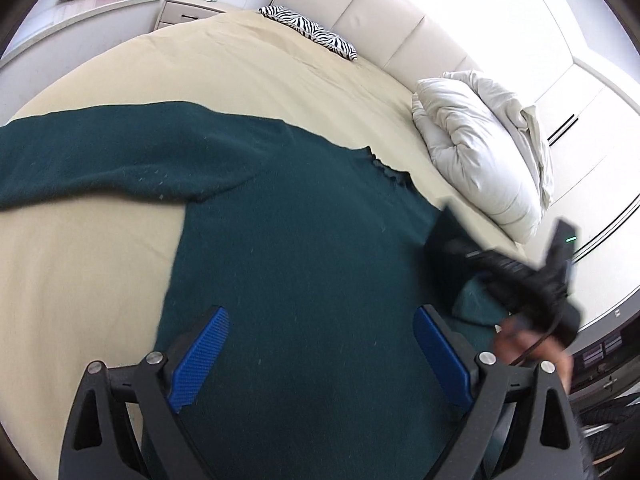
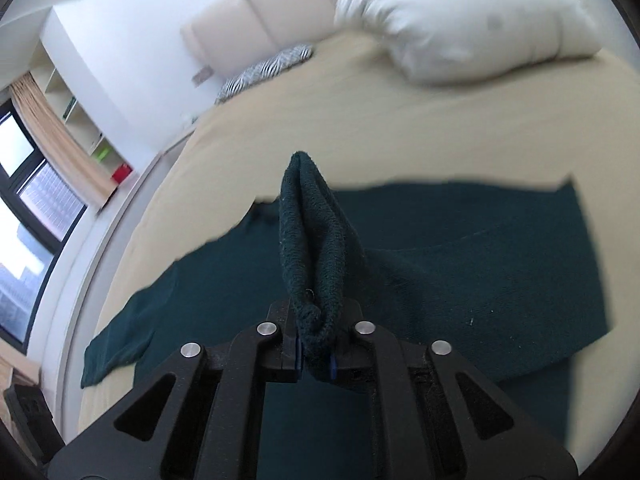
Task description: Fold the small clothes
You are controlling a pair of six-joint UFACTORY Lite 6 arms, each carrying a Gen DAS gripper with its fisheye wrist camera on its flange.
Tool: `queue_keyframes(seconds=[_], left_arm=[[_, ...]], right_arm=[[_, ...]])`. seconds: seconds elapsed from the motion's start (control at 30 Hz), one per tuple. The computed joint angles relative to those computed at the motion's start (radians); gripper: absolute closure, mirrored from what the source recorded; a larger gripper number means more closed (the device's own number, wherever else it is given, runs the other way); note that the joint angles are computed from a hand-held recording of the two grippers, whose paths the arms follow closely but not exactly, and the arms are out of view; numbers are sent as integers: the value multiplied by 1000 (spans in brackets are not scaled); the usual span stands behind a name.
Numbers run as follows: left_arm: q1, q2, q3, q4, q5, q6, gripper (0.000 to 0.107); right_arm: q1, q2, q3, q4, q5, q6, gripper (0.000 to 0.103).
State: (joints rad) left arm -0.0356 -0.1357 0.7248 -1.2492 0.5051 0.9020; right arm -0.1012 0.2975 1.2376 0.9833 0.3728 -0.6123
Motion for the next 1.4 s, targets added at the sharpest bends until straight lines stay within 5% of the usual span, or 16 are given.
queue_keyframes(seconds=[0.03,0.13,0.27,0.33,0.43,0.5,0.7,0.77,0.9,1.4], left_arm=[[-4,26,21,-9,5,3,12],[-35,101,80,-59,16,28,12],[-142,256,219,-113,-1,35,12],[-207,393,356,-85,-15,-25,13],[-263,573,556,13,-1,-166,32],[-305,709,728,159,14,-322,61],[-410,895,1017,522,13,-658,68],[-438,919,1062,645,11,-755,82],[-430,901,1037,659,-1,-754,97],[-272,679,705,134,-144,-254,99]], right_arm=[[36,59,28,-14,-3,22,89],[53,93,-7,133,36,-133,55],[-29,-94,-241,387,71,-455,44],[-117,-189,-353,467,130,-553,42],[-304,-301,-519,527,263,-645,41],[-436,-296,-550,514,364,-678,41],[-608,-229,-612,546,497,-785,40],[-662,-215,-629,533,533,-812,40],[-715,-278,-710,526,554,-859,40],[-810,-87,-494,486,593,-662,34]])
